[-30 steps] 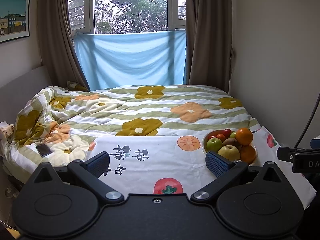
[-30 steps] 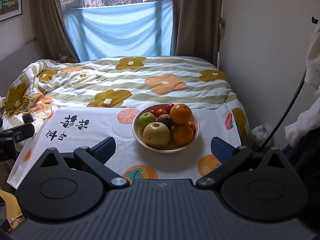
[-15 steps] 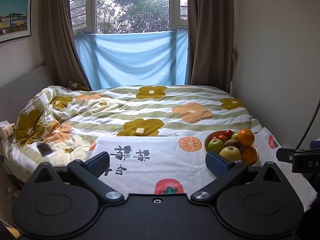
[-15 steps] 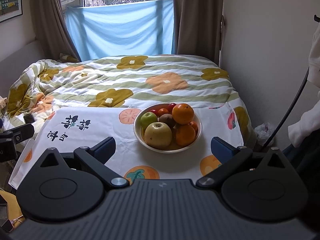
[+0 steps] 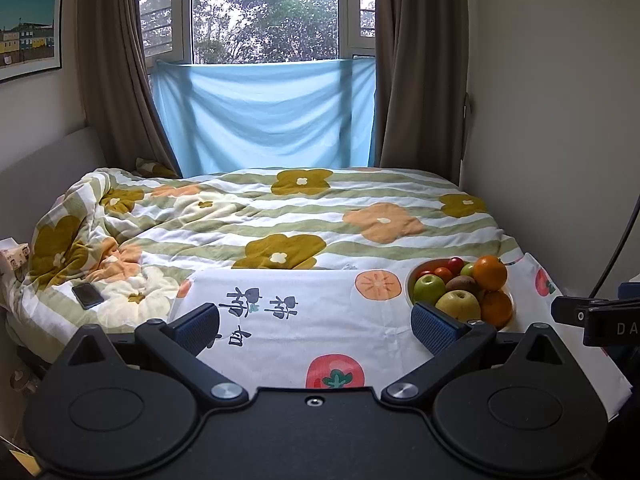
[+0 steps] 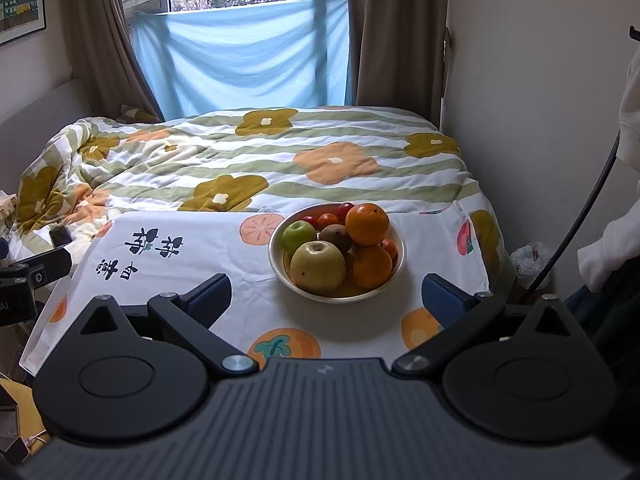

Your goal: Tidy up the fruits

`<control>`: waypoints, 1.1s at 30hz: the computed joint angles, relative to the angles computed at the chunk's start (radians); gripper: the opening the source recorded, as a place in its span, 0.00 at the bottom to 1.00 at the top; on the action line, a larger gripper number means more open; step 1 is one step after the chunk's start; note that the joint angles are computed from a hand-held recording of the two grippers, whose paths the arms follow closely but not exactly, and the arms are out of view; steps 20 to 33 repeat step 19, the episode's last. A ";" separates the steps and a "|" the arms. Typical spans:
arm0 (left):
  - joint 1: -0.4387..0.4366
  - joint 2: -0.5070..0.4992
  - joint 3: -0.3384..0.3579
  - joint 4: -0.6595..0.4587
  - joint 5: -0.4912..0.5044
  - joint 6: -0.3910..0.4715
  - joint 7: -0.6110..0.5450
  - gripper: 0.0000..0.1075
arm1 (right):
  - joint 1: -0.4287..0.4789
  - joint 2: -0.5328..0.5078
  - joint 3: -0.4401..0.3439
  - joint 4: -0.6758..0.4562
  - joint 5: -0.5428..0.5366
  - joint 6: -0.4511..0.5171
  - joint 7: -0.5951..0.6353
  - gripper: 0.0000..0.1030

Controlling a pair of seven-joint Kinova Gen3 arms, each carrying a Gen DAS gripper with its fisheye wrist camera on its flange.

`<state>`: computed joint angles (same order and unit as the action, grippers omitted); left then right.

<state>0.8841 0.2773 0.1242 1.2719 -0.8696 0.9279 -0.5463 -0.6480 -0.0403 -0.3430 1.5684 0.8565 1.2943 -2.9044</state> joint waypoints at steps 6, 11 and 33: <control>0.001 -0.004 0.000 -0.002 0.002 -0.005 0.014 0.96 | -0.001 -0.002 0.000 0.003 -0.003 0.001 -0.003 1.00; 0.011 0.001 -0.003 -0.007 -0.017 0.020 0.038 0.96 | -0.001 -0.003 -0.002 0.005 -0.009 0.001 -0.004 1.00; 0.015 0.015 -0.002 -0.014 -0.022 0.043 0.017 0.96 | 0.003 -0.002 0.002 0.006 -0.022 -0.007 0.002 1.00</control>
